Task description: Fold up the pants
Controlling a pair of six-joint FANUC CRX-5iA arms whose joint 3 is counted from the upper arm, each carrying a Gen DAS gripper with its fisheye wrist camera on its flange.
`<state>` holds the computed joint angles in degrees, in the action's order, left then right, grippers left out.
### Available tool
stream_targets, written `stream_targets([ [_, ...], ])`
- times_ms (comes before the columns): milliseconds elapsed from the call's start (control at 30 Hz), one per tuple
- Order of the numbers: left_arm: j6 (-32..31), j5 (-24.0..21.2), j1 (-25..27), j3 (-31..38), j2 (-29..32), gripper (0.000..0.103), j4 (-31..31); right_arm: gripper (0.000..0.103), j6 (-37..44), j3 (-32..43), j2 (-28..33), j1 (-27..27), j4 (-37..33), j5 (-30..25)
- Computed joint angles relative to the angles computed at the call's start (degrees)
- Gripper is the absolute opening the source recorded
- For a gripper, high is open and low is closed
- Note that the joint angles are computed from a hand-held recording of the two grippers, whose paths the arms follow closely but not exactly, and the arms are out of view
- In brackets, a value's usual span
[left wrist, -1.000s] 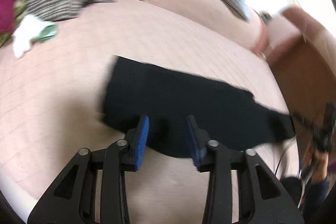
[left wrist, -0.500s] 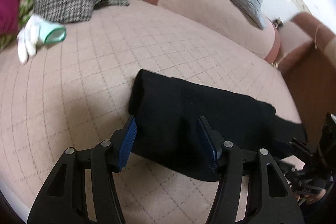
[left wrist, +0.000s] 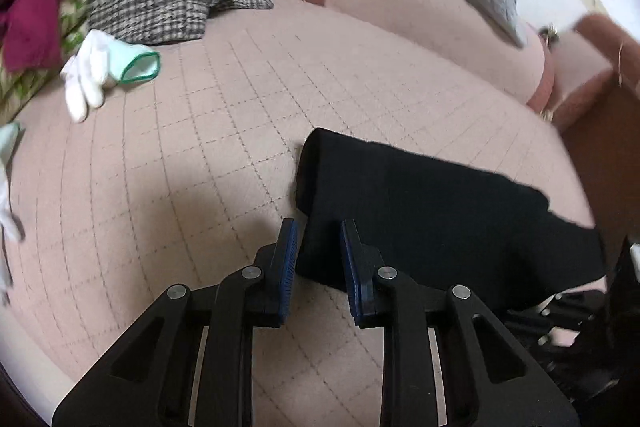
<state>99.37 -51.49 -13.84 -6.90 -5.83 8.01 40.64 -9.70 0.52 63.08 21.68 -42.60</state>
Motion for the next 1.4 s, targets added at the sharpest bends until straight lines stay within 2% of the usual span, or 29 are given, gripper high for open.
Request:
stream_targets([
  [133, -0.9, 3.3, -0.4, -2.1, -3.2, 0.021, 2.1, 0.006, -3.8, -0.9, -1.3, 0.4, 3.2, -0.5],
  [267, -1.8, 5.5, -2.0, -1.7, -3.5, 0.021, 3.4, 0.012, -17.9, -6.7, -5.0, 0.0, 13.3, 3.0],
  [333, -3.2, 5.5, -2.8, -1.0, -1.8, 0.021, 5.3, 0.015, -20.7, -7.0, -4.8, -0.5, 14.2, 2.7],
  [500, -1.0, 2.3, -5.5, 2.3, 2.3, 0.021, 2.3, 0.015, -24.1, -6.9, -3.5, -0.6, 14.2, 1.6],
  [667, 2.5, 0.7, -7.5, 4.2, 4.8, 0.022, -2.0, 0.021, -26.3, -6.7, -3.1, -0.5, 13.5, 0.5],
  [800, 2.9, 1.7, -7.7, 3.7, 5.5, 0.023, -2.4, 0.028, -31.3, -9.2, -3.8, -0.8, 16.7, 3.7],
  [1000, 2.7, 4.9, -7.3, 1.4, 4.6, 0.023, -1.1, 0.042, -34.2, -10.3, -3.2, -0.1, 20.4, 4.2],
  [1100, 2.1, 6.8, -7.4, 0.0, 3.9, 0.023, -0.9, 0.042, -36.4, -11.3, -3.3, -0.1, 22.3, 4.9],
  [1267, 2.4, 7.5, -8.0, 0.1, 3.9, 0.024, -2.5, 0.042, -41.9, -13.9, -4.4, -0.7, 25.2, 7.6],
  [1400, 2.1, 8.0, -8.3, -0.1, 3.8, 0.027, -2.8, 0.042, -43.6, -13.9, -4.0, -0.2, 26.8, 6.5],
])
